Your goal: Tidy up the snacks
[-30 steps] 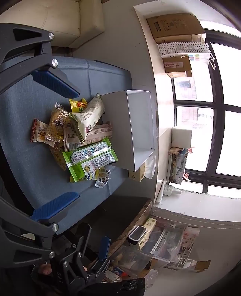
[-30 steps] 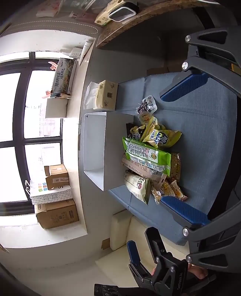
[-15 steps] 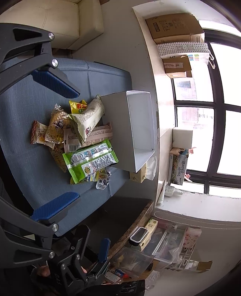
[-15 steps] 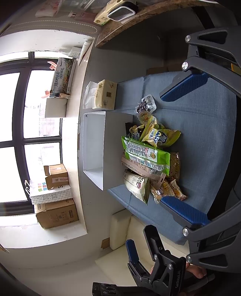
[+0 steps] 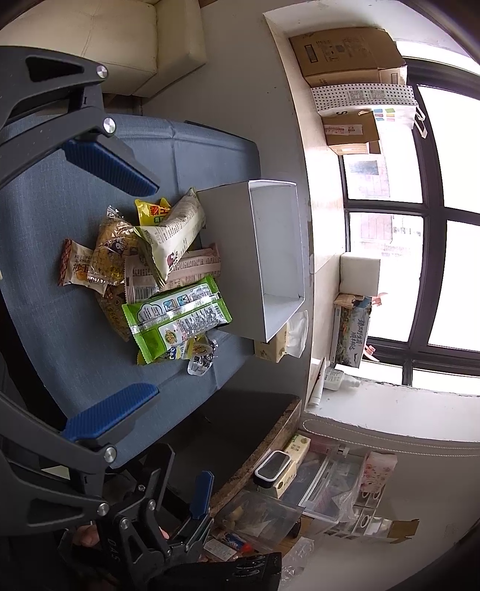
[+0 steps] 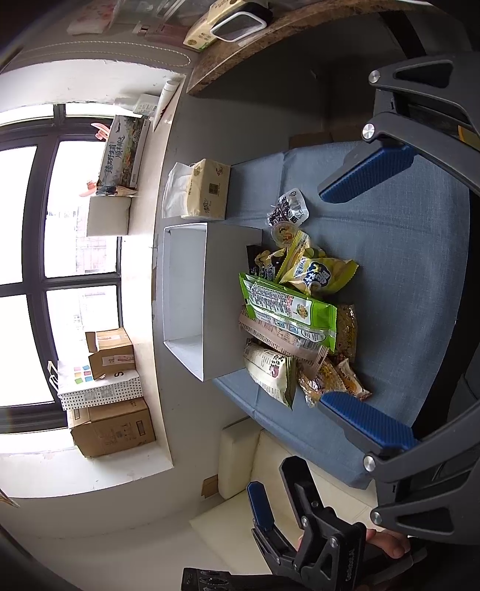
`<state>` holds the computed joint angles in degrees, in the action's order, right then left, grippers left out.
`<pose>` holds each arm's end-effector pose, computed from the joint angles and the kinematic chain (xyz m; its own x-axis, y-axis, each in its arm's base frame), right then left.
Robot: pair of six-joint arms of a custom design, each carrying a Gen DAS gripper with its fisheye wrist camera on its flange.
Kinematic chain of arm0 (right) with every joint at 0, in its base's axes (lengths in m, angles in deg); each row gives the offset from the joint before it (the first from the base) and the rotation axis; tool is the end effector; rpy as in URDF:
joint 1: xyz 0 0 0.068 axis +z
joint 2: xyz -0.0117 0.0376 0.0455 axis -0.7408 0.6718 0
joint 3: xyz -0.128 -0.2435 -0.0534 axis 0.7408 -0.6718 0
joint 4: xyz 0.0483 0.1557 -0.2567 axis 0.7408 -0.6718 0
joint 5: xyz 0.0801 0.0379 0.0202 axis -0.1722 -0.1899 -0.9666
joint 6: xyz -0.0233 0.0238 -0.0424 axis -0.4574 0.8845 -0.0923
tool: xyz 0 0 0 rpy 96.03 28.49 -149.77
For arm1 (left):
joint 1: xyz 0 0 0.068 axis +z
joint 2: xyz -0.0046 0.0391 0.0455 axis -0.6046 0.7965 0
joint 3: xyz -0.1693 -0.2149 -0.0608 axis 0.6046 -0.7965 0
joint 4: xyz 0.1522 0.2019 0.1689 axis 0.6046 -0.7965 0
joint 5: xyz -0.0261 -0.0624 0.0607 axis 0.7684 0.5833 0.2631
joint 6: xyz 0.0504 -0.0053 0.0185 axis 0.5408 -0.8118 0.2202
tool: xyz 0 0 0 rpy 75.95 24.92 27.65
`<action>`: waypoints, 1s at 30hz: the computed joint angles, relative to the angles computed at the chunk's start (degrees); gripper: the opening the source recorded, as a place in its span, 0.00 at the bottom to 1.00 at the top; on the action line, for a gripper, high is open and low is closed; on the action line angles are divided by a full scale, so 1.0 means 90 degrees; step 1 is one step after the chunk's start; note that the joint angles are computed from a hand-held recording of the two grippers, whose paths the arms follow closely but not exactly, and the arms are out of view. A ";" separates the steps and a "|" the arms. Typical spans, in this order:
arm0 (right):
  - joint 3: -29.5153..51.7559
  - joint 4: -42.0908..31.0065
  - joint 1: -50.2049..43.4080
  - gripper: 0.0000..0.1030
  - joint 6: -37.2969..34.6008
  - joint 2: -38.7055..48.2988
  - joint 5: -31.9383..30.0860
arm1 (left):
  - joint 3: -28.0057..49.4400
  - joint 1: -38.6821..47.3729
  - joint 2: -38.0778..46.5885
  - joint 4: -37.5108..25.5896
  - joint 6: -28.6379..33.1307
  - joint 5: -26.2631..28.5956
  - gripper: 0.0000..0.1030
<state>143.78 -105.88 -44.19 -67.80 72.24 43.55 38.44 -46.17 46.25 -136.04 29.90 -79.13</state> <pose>0.2461 0.0309 0.3295 -0.5917 -0.3518 -0.7254 -0.5775 0.8127 0.0770 0.1411 -0.0208 0.3286 -0.6286 -0.0997 -0.7713 0.0009 0.9917 -0.1289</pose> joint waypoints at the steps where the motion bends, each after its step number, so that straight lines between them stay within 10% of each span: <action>1: -0.0002 0.0003 0.0000 1.00 0.0007 -0.0002 0.0005 | 0.0006 -0.0007 0.0008 0.0003 -0.0004 -0.0003 1.00; 30: 0.0005 -0.0022 -0.0024 1.00 -0.0016 0.0011 -0.0044 | 0.0032 -0.0152 0.0046 -0.0028 -0.0067 -0.0226 1.00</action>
